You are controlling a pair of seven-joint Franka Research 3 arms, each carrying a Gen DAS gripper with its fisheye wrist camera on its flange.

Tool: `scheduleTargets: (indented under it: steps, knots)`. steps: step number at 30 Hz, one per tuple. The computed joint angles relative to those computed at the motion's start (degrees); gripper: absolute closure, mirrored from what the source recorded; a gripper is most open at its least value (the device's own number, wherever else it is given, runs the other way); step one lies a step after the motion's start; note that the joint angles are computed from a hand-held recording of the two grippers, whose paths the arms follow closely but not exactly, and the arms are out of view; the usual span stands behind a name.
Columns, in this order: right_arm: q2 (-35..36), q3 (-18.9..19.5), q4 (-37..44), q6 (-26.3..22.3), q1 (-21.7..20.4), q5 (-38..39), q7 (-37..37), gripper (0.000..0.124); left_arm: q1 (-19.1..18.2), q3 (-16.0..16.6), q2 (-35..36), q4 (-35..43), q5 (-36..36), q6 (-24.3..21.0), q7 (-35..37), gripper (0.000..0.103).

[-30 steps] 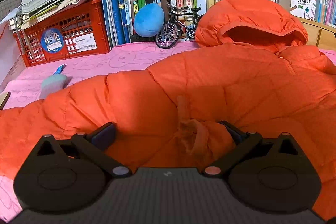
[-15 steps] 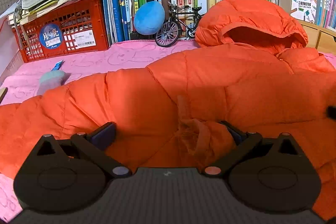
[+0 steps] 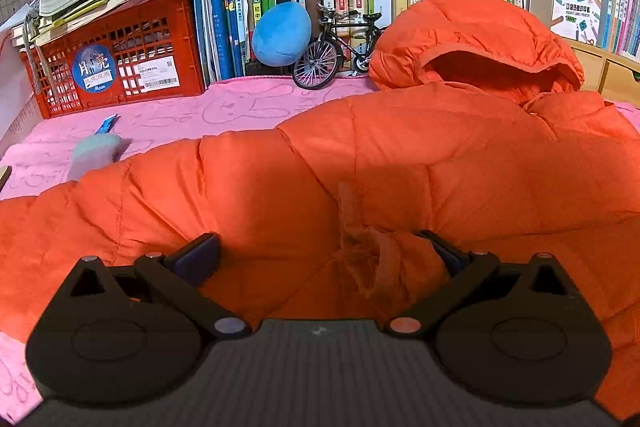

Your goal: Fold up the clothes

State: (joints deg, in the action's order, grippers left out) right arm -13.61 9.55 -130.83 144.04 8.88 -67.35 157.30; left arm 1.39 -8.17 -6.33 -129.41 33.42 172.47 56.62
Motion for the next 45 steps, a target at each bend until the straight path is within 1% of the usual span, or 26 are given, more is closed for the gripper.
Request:
scheduleTargets:
  steps: [2,8,15,21,24,29,30,31,33,34,35,36,37,39,41,43,45]
  knots:
    - [-0.42,-0.51,-0.4,0.65,-0.11,1.35,0.03,0.021,-0.2,0.2,0.0,-0.1,-0.68,0.15,0.56,0.0]
    - [-1.15,-1.5,-1.57,4.95,-1.52,6.61,-1.49,0.021,-0.76,0.63,0.06,-0.28,-3.29,0.48,2.65,0.0]
    - [-1.6,-1.45,-2.95,10.17,-4.13,12.62,-3.73,0.021,-0.77,0.6,-0.03,-0.49,-4.72,0.7,3.74,0.0]
    - [-1.93,-1.52,-4.63,15.25,-6.36,19.95,-7.05,0.021,-0.67,0.47,-0.08,-0.51,-4.91,0.62,3.84,0.0]
    - [-2.0,-0.18,-4.82,15.84,-7.91,20.82,-7.55,0.021,-0.69,0.45,-0.02,-0.41,-5.03,0.5,3.85,0.0]
    - [-1.35,1.43,-3.99,15.39,-9.37,19.76,-6.2,0.021,-1.39,1.07,0.08,-0.46,-7.49,0.71,5.73,0.0]
    - [-1.91,2.02,-4.11,14.75,-9.55,18.49,-5.58,0.021,-1.4,1.08,0.04,-0.51,-7.73,0.85,5.96,0.0]
    - [-2.61,2.63,-4.29,13.98,-9.67,17.07,-4.97,0.021,-1.02,0.86,-0.32,-0.8,-6.89,1.22,5.57,0.0]
    - [-4.0,3.71,-4.63,12.37,-9.67,14.43,-3.95,0.021,1.55,-0.88,-2.13,-2.01,-0.57,2.44,1.86,0.0]
    - [-4.68,4.18,-4.8,11.53,-9.57,13.21,-3.54,0.021,3.76,-2.58,-3.33,-2.66,3.48,3.02,-1.09,0.0]
    - [-6.39,4.23,-5.95,12.18,-9.21,12.01,-3.44,0.021,5.03,-3.43,-5.28,-3.78,6.8,3.43,-4.04,0.0]
    - [-8.5,4.3,-7.42,13.42,-8.96,10.97,-3.54,0.021,4.3,-2.51,-7.2,-5.37,6.1,4.39,-3.66,0.0]
    - [-10.54,4.09,-8.93,14.77,-8.43,11.47,-4.4,0.021,3.15,-1.34,-9.18,-7.0,4.35,5.12,-2.27,0.0]
    - [-14.58,3.69,-11.95,17.45,-7.28,14.21,-7.14,0.021,0.09,1.52,-13.07,-10.42,0.06,6.76,0.38,0.0]
    - [-17.68,2.82,-14.88,20.12,-5.04,18.73,-9.48,0.021,-3.7,4.85,-16.8,-13.57,-4.22,7.54,2.81,0.0]
    - [-20.51,1.72,-17.66,22.4,-2.13,23.38,-11.6,0.021,-7.28,7.65,-20.22,-16.26,-7.94,6.95,4.57,0.0]
    - [-23.21,0.5,-20.23,24.29,1.23,27.63,-13.34,0.021,-11.81,11.03,-23.35,-18.91,-11.7,5.82,6.78,0.0]
